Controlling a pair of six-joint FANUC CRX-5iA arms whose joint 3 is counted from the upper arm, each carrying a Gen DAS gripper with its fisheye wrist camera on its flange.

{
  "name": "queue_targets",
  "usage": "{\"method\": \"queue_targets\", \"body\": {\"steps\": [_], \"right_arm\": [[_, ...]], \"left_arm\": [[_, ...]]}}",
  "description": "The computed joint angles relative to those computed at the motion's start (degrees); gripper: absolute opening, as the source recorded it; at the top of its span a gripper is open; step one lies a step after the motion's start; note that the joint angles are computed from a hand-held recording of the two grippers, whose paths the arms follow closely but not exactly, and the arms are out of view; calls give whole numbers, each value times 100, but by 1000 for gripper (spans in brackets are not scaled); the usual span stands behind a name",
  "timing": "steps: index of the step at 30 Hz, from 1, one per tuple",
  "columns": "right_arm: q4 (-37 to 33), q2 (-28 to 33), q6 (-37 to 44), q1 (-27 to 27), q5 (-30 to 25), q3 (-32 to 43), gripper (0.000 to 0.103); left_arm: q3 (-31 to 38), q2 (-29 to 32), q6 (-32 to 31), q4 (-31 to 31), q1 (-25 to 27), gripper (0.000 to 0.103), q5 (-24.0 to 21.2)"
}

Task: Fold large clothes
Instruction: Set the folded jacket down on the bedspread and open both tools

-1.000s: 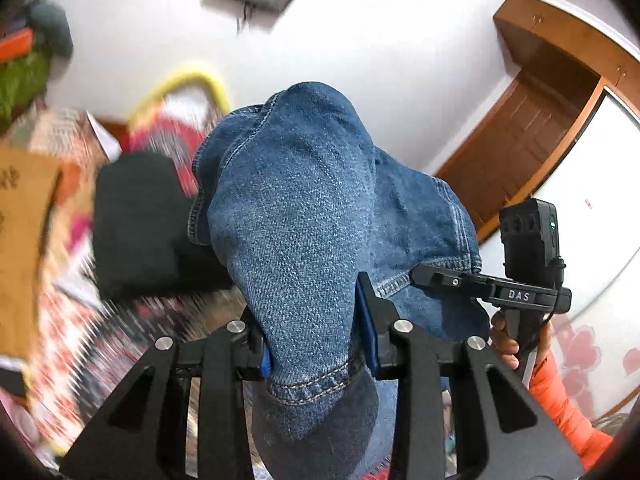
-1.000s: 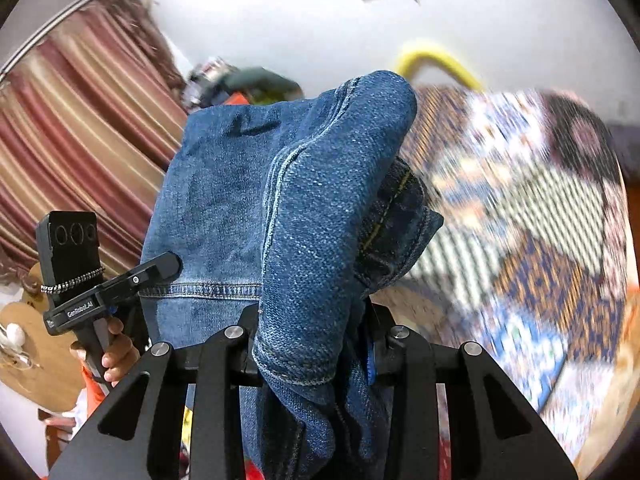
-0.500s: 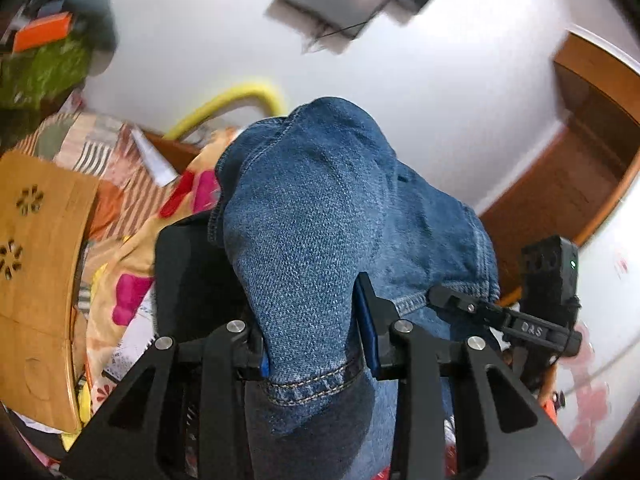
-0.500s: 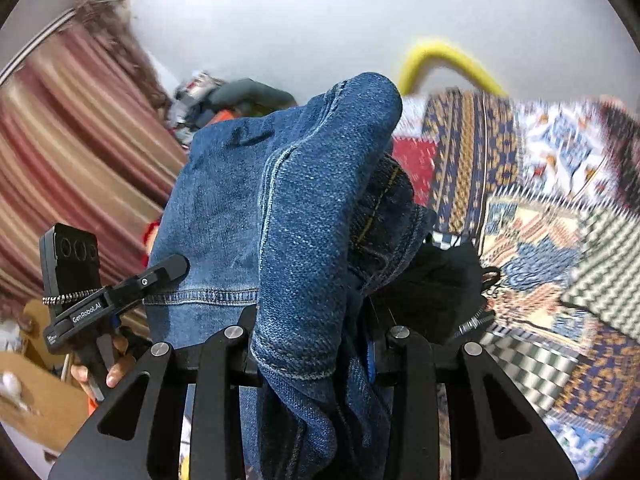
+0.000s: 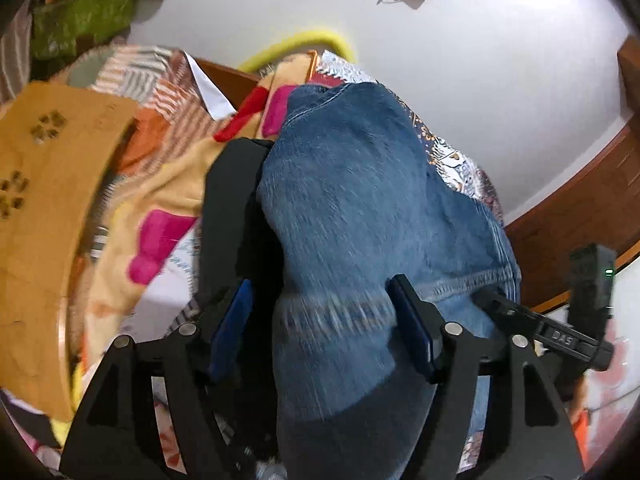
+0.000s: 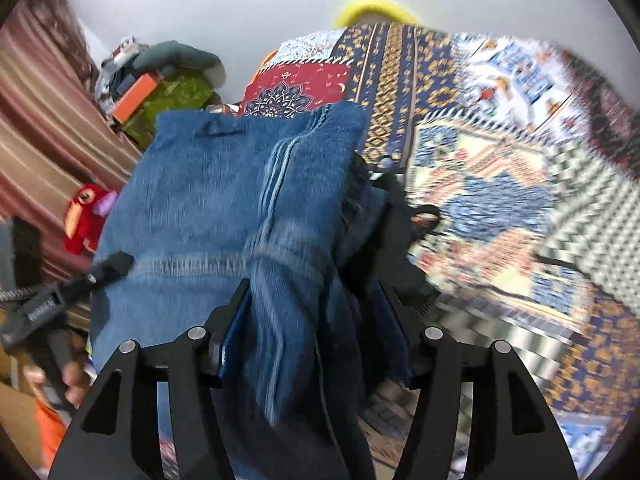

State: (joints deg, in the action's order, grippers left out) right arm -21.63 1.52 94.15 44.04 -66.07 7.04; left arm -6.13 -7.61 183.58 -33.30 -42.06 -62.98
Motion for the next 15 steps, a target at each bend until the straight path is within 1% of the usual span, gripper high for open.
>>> {"method": "queue_targets", "body": {"steps": [2, 3, 6, 7, 8, 10, 14, 15], "right_arm": [[260, -395, 56, 98, 52, -324, 55], [347, -496, 62, 131, 106, -432, 55], [477, -902, 69, 175, 176, -720, 55], [456, -1063, 92, 157, 171, -792, 55], [399, -1216, 130, 122, 157, -837, 55], [311, -1463, 173, 98, 191, -908, 55], [196, -2223, 224, 90, 340, -1034, 55], [176, -2393, 243, 99, 363, -1061, 55]], "left_arm": [[316, 181, 44, -153, -308, 70, -540], [483, 265, 82, -228, -466, 70, -797], [848, 515, 53, -251, -842, 70, -1331], [1055, 663, 22, -276, -1000, 70, -1605], [1360, 880, -5, -374, -1235, 70, -2011], [1715, 1105, -3, -533, -1546, 70, -2436], [2688, 1569, 85, -1106, -2355, 70, -3309], [3039, 1731, 26, -1348, -2591, 70, -3619]]}}
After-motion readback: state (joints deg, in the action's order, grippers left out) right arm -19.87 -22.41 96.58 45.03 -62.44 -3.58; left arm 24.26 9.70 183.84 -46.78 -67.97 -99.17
